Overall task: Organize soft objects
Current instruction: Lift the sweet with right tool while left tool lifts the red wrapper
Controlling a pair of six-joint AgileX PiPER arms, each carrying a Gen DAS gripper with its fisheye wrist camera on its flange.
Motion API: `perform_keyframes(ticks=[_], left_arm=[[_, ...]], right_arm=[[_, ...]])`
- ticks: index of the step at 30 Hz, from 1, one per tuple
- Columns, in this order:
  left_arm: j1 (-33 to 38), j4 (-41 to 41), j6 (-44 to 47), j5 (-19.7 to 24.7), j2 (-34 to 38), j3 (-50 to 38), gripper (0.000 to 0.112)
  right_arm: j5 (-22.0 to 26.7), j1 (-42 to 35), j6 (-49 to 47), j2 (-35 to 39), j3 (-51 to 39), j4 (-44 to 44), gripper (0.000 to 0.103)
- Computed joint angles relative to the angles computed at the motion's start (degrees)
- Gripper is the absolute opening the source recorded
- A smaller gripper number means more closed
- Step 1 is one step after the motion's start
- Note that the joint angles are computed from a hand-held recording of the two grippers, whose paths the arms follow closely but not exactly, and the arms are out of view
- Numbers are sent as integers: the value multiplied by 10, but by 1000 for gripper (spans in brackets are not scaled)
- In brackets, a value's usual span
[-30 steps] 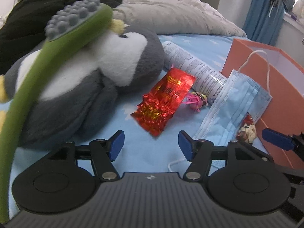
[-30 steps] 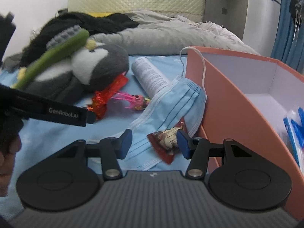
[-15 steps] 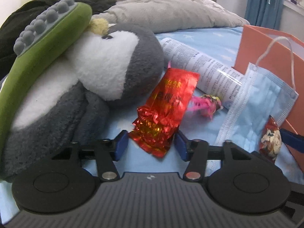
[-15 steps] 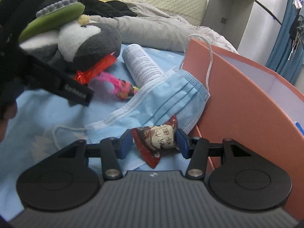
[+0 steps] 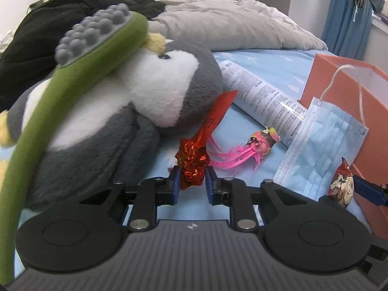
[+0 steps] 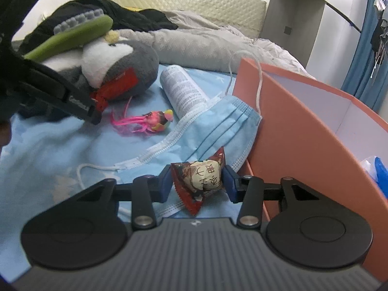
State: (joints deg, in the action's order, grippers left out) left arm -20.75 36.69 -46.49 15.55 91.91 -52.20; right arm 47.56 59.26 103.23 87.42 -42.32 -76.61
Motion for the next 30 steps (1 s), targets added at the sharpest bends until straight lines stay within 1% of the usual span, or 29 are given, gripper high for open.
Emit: perform_keyframes(ticks=[4, 7, 9, 12, 17, 20, 23, 26, 30], left_arm=[[-9, -22, 0, 24, -39, 22, 23], [-26, -25, -12, 46, -81, 48, 23], [-34, -45, -10, 60, -113, 67, 23], [-46, -71, -3, 81, -156, 87, 23], [-77, -70, -31, 128, -220, 112, 23], [-102, -65, -49, 167, -264, 125, 23], [-121, -82, -55, 206, -308, 137, 23], [-156, -64, -96, 251, -343, 147, 23], [-219, -42, -162, 320, -390, 150, 23]], right_arm=[[16, 26, -11, -32, 10, 15, 47], [31, 49, -36, -55, 8, 38, 47], [40, 63, -51, -68, 7, 54, 47], [65, 92, -68, -87, 6, 80, 47], [102, 138, -80, -113, 4, 117, 47], [126, 172, -70, -131, 4, 132, 47], [148, 199, -75, -146, -3, 149, 47], [164, 222, -82, -158, -8, 162, 47], [178, 244, -84, -178, -14, 180, 47]])
